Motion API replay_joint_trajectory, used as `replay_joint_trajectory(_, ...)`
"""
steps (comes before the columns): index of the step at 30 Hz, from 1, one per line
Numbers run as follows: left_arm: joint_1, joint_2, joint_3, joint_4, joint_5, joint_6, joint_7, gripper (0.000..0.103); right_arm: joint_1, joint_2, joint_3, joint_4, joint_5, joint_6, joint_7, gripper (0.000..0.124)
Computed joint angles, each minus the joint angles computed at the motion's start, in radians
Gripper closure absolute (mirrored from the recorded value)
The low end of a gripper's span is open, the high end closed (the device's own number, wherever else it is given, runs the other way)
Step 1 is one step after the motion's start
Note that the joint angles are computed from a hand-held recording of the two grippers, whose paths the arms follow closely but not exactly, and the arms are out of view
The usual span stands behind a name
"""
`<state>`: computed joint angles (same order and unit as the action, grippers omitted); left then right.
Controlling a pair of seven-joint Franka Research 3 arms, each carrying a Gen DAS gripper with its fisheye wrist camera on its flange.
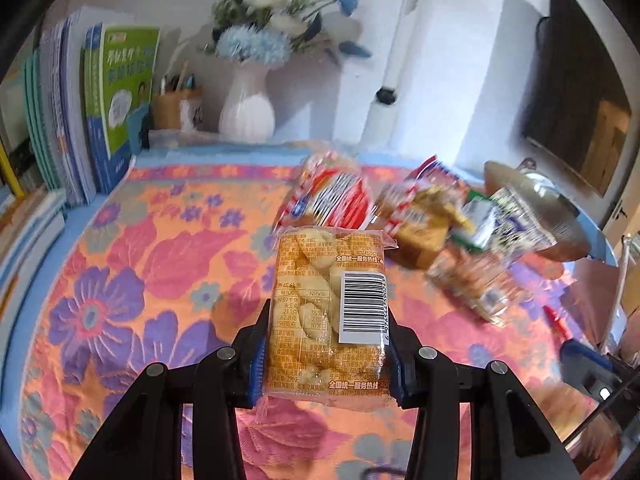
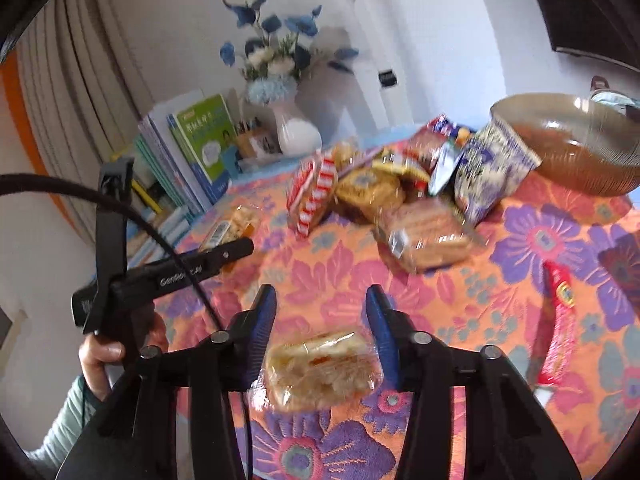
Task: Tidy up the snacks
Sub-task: 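Lower the HD sachima pack onto the tablecloth and open the right gripper, then lower the barcode pastry pack onto the tablecloth and open the left gripper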
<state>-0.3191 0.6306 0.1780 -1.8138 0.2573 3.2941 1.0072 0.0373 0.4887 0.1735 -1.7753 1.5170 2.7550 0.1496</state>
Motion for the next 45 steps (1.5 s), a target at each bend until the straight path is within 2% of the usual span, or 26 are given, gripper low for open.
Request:
replay_joint_trajectory(2, 0.014, -0.009, -0.022, 0.006, 0.013, 0.003, 0.016, 0.058, -0.009, -0.003, -0.006, 0.006, -0.032, -0.035, 0.047, 0.107)
replay_joint_trajectory(5, -0.051, 0.011, 0.039, 0.037, 0.020, -0.041, 0.021, 0.058, 0.012, 0.022, -0.019, 0.029, -0.109, 0.004, 0.123, 0.107)
replay_joint_trajectory(7, -0.028, 0.019, 0.012, 0.045, 0.033, -0.061, 0.019, 0.058, 0.015, 0.053, -0.028, 0.044, -0.216, -0.028, 0.229, 0.107)
replay_joint_trajectory(10, -0.004, 0.032, -0.012, 0.040, 0.049, -0.071, 0.003, 0.058, -0.021, 0.071, -0.008, 0.047, -0.271, -0.095, 0.291, 0.106)
replay_joint_trajectory(11, 0.005, 0.035, -0.019, 0.038, 0.053, -0.069, -0.002, 0.058, -0.029, 0.070, -0.001, 0.044, -0.277, -0.099, 0.291, 0.106)
replay_joint_trajectory(15, 0.094, 0.049, -0.109, 0.045, 0.054, -0.086, -0.006, 0.058, -0.046, 0.059, 0.021, 0.026, -0.277, -0.083, 0.251, 0.102)
replay_joint_trajectory(16, 0.107, 0.052, -0.122, 0.048, 0.054, -0.089, -0.009, 0.058, -0.049, 0.058, 0.024, 0.024, -0.276, -0.086, 0.244, 0.096)
replay_joint_trajectory(20, 0.138, 0.063, -0.159, 0.063, 0.058, -0.096, -0.007, 0.058, -0.059, 0.056, 0.032, 0.018, -0.248, -0.078, 0.207, 0.093)
replay_joint_trajectory(22, 0.132, 0.069, -0.156, 0.078, 0.061, -0.125, -0.011, 0.058, -0.061, 0.061, 0.030, 0.021, -0.242, -0.081, 0.202, 0.089)
replay_joint_trajectory(26, 0.099, 0.071, -0.118, 0.085, 0.080, -0.133, -0.033, 0.058, -0.069, 0.071, 0.027, 0.027, -0.236, -0.094, 0.199, 0.081)
replay_joint_trajectory(30, 0.097, 0.076, -0.117, 0.100, 0.097, -0.160, -0.044, 0.058, -0.084, 0.073, 0.030, 0.028, -0.211, -0.115, 0.190, 0.059)
replay_joint_trajectory(34, 0.101, 0.080, -0.121, 0.109, 0.116, -0.179, -0.051, 0.058, -0.086, 0.068, 0.028, 0.023, -0.182, -0.125, 0.163, 0.049)
replay_joint_trajectory(45, 0.110, 0.081, -0.131, 0.114, 0.145, -0.191, -0.068, 0.058, -0.076, 0.070, 0.013, 0.024, -0.169, -0.156, 0.158, 0.048)
